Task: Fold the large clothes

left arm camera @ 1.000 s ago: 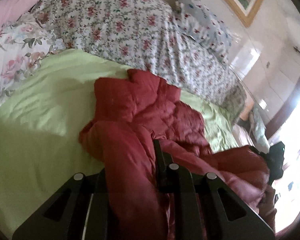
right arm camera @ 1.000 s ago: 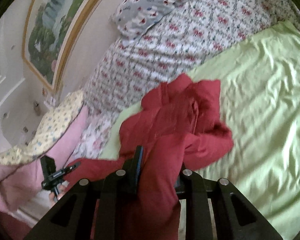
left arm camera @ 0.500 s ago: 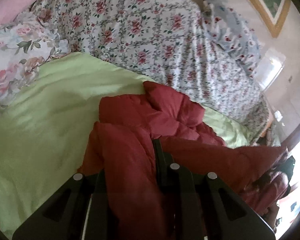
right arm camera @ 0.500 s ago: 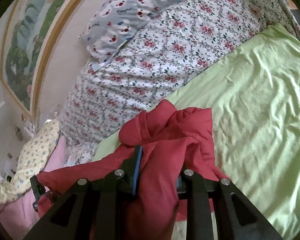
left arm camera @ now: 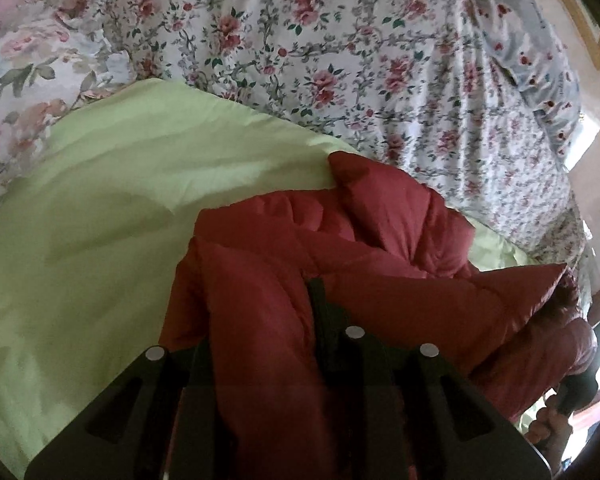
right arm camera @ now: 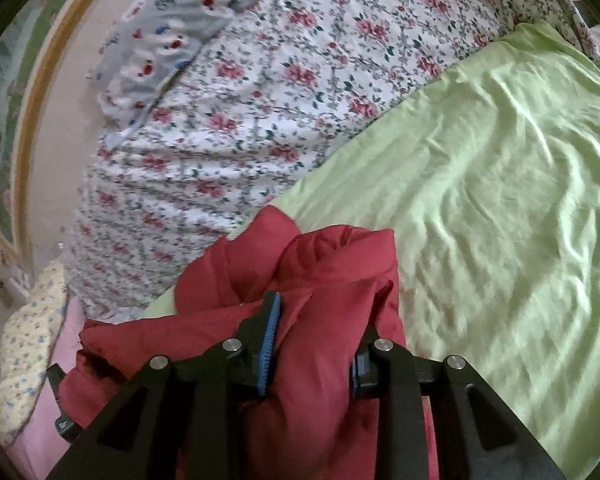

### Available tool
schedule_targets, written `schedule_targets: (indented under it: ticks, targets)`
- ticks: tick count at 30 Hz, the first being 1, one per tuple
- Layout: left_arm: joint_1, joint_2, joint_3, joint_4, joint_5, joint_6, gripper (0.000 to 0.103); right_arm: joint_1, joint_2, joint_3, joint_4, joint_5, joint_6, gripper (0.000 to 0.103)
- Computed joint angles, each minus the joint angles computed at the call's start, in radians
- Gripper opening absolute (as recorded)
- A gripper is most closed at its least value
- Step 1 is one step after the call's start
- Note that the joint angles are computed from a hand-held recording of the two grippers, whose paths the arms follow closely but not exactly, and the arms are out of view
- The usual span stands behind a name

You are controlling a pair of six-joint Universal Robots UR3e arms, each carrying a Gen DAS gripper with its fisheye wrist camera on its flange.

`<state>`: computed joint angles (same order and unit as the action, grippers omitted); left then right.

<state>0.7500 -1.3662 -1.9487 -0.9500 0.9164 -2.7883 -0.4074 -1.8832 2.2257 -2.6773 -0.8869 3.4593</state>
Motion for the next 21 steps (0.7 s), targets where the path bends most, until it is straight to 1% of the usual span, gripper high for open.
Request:
schedule_targets:
  ticks: [7, 13, 17, 21]
  targets:
    - [-0.063, -0.201, 0.091, 0.123, 0.016, -0.103, 0.02, 0.082, 0.251, -0.06, -0.221, -0.093, 0.098, 0.03]
    - [-0.11, -0.313, 0.146, 0.223, 0.036, -0.136, 0.02, 0.123, 0.386, -0.118, -0.327, -0.153, 0.133, 0.033]
    - [-0.124, -0.358, 0.198, 0.211, 0.04, -0.146, 0.02, 0.139, 0.44, -0.171, -0.332, -0.183, 0.157, 0.034]
    - [-0.122, -0.385, 0.246, 0.156, 0.037, -0.147, 0.02, 0.168, 0.483, -0.239, -0.306, -0.228, 0.162, 0.034]
